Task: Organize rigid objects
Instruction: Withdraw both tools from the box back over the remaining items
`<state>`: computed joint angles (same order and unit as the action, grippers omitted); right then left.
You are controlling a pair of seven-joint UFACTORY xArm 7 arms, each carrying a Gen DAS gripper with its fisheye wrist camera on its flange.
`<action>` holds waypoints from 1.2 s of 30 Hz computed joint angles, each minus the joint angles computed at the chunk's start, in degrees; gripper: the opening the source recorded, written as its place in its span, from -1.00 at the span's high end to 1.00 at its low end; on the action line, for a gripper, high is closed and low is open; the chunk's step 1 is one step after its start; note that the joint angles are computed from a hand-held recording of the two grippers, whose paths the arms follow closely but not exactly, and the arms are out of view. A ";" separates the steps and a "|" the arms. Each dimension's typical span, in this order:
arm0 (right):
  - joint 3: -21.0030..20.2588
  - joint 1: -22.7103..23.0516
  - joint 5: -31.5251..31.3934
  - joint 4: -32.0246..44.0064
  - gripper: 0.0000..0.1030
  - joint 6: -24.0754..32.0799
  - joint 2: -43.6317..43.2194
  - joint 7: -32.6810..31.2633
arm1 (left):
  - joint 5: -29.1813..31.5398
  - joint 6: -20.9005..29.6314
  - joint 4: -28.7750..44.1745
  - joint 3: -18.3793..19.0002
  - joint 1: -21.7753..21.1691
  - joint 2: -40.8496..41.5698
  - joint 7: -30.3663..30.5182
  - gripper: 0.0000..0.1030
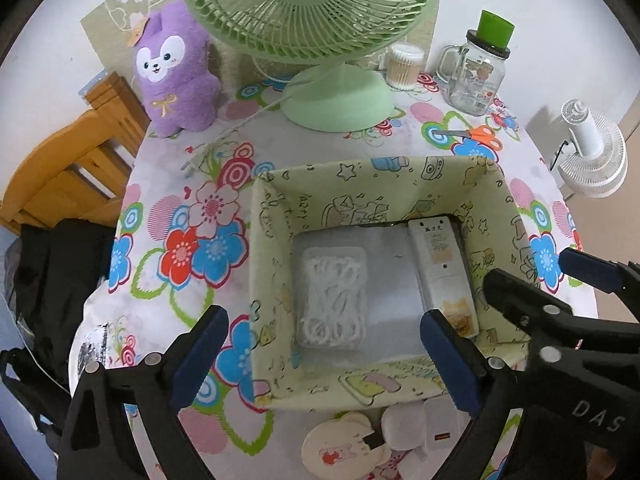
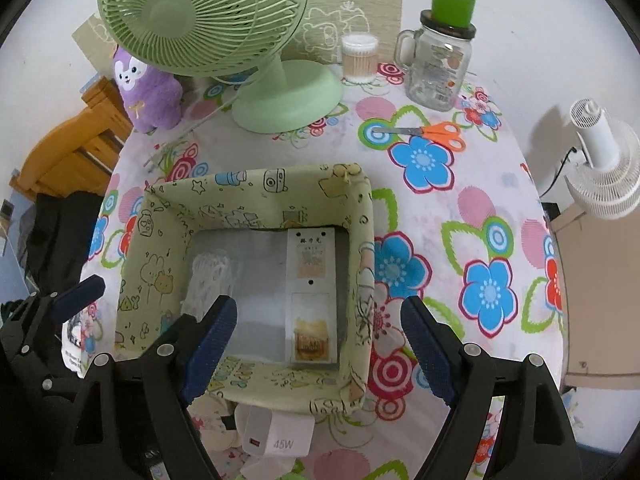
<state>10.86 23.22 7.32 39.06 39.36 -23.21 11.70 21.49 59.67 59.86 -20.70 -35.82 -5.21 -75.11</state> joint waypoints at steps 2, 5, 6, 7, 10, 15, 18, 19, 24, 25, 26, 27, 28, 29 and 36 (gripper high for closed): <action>-0.03 0.13 0.07 -0.48 -0.67 0.39 -0.78 -0.02 | -0.18 0.87 -0.11 -0.22 -0.21 -0.49 -0.31 -0.90; -0.15 0.36 0.47 -1.47 -0.67 0.71 -2.37 0.09 | -0.56 1.48 -0.45 -0.58 -0.42 -1.43 -0.67 -0.90; -0.16 0.44 0.57 -1.74 -0.67 0.83 -2.88 0.13 | -0.59 1.70 -0.53 -0.74 -0.47 -1.71 -0.76 -0.90; -0.12 0.51 0.62 -2.03 -0.67 1.04 -3.52 0.22 | -0.55 1.94 -0.46 -0.91 -0.52 -1.87 -0.84 -0.90; 0.08 0.64 0.54 -2.71 -0.67 1.52 -5.22 0.62 | -0.40 2.54 -0.37 -1.46 -0.73 -2.55 -1.15 -0.90; -0.13 1.17 1.33 -3.82 -0.67 2.41 -8.17 0.99 | -0.31 3.54 -0.51 -2.45 -1.04 -4.17 -1.96 -0.90; 0.31 1.06 0.95 -4.33 -0.67 3.10 -10.00 1.82 | -0.40 4.20 -0.48 -3.00 -1.17 -4.97 -2.11 -0.90; 0.28 1.12 0.93 -4.56 -0.67 3.26 -10.56 1.88 | -0.44 4.30 -0.42 -3.11 -1.17 -5.11 -2.03 -0.90; 1.00 0.97 0.07 -5.67 -0.67 4.17 -13.99 3.07 | -0.27 5.10 -0.03 -4.02 -1.41 -5.96 -2.33 -0.90; 1.30 0.83 -0.37 -5.83 -0.67 4.31 -14.69 3.45 | -0.28 5.21 0.00 -4.17 -1.47 -6.16 -2.43 -0.90; 1.45 0.83 -0.66 -5.98 -0.67 4.44 -15.27 3.68 | -0.34 5.28 0.05 -4.31 -1.52 -6.36 -2.53 -0.90; 1.63 0.84 -0.91 -6.20 -0.67 4.69 -16.07 4.01 | -0.39 5.32 0.02 -4.44 -1.57 -6.62 -2.61 -0.90; 1.67 0.90 -1.03 -6.40 -0.67 4.86 -16.67 4.26 | -0.41 5.40 -0.02 -4.58 -1.59 -6.87 -2.73 -0.90; 1.78 0.92 -1.16 -6.57 -0.67 4.96 -17.16 4.55 | -0.50 5.57 -0.09 -4.75 -1.64 -7.24 -2.90 -0.90; 3.41 0.73 -3.07 -7.72 -0.67 5.83 -21.22 7.78 | -0.99 6.71 -0.65 -5.79 -1.52 -9.15 -3.64 -0.90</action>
<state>14.27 23.96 4.25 31.34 45.19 -44.43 19.49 20.50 66.38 59.21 -26.49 -37.34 -14.35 -78.75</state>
